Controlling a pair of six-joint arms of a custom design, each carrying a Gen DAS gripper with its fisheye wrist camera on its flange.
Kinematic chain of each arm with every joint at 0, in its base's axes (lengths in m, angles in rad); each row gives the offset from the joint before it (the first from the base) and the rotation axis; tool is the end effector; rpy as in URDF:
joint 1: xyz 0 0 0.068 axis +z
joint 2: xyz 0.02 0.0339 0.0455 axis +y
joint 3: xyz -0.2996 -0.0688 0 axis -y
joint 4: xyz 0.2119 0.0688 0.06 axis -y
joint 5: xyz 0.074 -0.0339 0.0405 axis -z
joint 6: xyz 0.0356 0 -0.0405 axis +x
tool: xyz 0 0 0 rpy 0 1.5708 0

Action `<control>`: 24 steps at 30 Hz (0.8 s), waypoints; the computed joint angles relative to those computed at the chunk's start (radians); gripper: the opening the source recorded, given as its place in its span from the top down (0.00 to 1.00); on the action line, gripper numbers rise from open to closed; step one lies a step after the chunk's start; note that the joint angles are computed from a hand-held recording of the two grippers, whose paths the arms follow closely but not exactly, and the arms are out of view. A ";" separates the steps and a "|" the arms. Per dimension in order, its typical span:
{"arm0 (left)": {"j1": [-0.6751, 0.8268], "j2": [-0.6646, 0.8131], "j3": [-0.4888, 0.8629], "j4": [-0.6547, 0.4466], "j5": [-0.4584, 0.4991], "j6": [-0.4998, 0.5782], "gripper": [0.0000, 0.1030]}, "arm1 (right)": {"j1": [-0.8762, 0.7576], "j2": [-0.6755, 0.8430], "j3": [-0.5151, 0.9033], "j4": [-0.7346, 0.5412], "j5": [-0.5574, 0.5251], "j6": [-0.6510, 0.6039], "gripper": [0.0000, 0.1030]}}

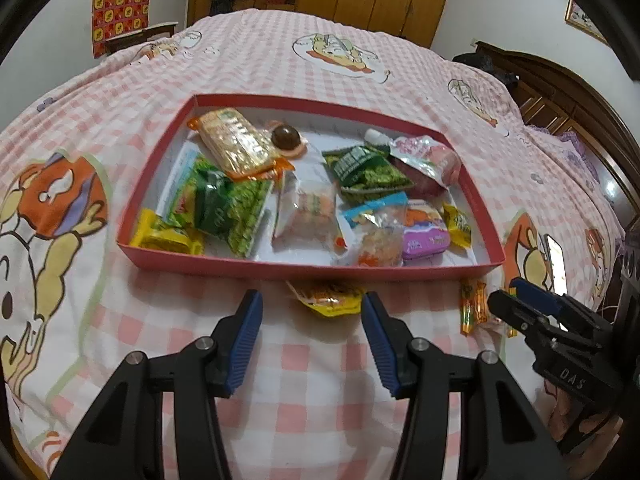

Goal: Organize snacks
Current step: 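Withdraw both tools from the box toward the last snacks on the bedspread, then grasp the yellow jelly cup with the left tool while the right tool grasps the gummy candy pack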

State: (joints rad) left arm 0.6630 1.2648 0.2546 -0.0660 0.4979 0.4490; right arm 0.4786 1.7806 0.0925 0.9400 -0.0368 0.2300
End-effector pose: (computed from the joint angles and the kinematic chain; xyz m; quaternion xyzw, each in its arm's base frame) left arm 0.1233 0.0747 0.1590 -0.0404 0.9408 -0.0777 0.3276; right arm 0.1747 0.0921 0.1145 -0.1209 0.9084 0.1545 0.3691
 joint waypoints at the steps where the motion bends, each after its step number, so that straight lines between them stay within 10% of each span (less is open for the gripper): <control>1: -0.012 0.005 -0.004 0.010 -0.008 -0.008 0.48 | 0.002 0.006 0.000 0.002 -0.002 -0.002 0.45; 20: -0.205 0.120 -0.094 0.287 -0.164 -0.135 0.47 | 0.071 0.082 0.026 0.006 0.008 0.002 0.45; 24: -0.167 0.111 -0.095 0.270 -0.150 -0.093 0.62 | 0.078 0.078 0.028 0.005 -0.008 0.012 0.50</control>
